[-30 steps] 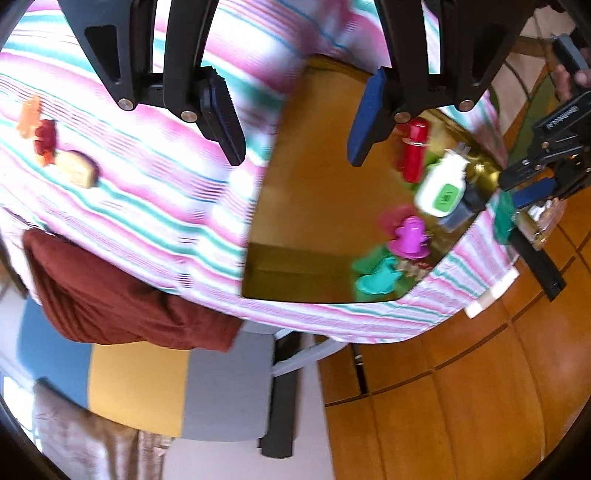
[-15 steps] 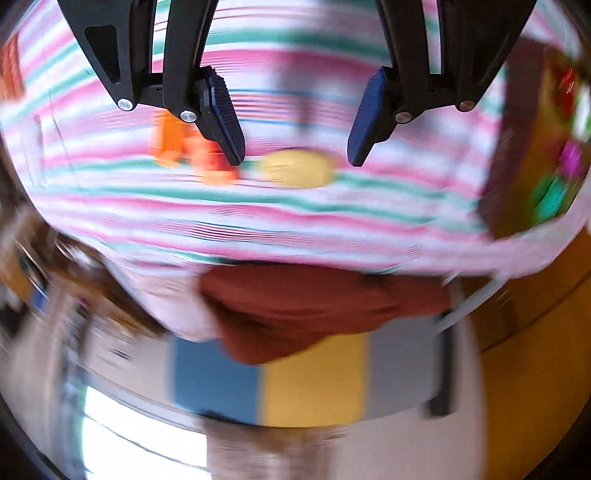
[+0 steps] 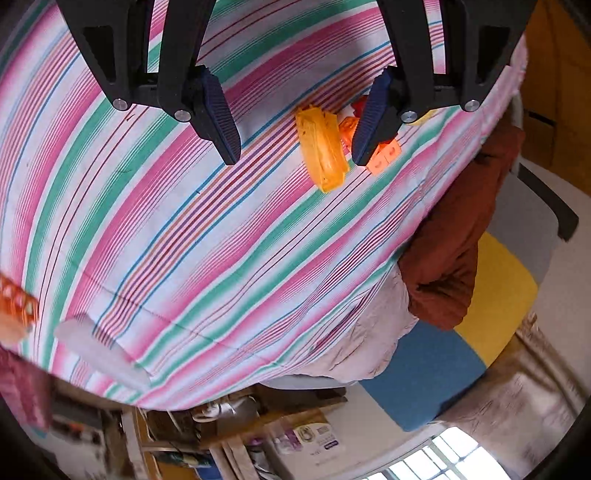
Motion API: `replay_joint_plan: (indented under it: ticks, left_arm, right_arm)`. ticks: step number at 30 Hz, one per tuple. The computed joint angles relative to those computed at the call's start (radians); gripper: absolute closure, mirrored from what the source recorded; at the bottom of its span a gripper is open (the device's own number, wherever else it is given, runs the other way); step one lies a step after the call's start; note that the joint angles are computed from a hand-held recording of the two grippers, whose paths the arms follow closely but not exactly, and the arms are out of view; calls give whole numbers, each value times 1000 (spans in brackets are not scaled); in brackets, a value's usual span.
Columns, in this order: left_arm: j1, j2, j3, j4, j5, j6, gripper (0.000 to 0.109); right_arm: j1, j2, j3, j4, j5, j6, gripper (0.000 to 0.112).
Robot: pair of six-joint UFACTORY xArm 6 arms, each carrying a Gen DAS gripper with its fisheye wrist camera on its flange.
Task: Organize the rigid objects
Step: 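Move both grippers back toward the yellow soap and orange pieces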
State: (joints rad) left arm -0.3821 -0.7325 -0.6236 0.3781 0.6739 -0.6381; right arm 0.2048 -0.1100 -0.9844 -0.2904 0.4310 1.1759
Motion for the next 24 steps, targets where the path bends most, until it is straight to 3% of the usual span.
replay_joint_plan:
  ticks: [3,7,11,14,18,21,24]
  left_arm:
    - [-35,66,-49,-24,-29,14,63]
    - [-72,142,-98,-100,-60,59,63]
    - [-123,186,-122,-89,-74,55,63]
    - [-151,234,-153,-73,-60,61,63]
    - [-163,297,-201,-117,-54,83,63]
    - [-176,347,-244,-159,-69,119,63]
    - [-189,406,-294,-171,-68,121,63]
  right_arm:
    - [-2,6,-9,-14,-14,18,49]
    - [12,39,-36,38,-43,-70,49]
    - [11,25,-45,-142,-21,51,49]
    - [-3,24,-41,-149,-7,71,49]
    - [6,51,-56,-20,8,-46,51]
    - [17,58,-55,-22,-68,-93,52]
    - [47,84,-71,101,-137,-275,52]
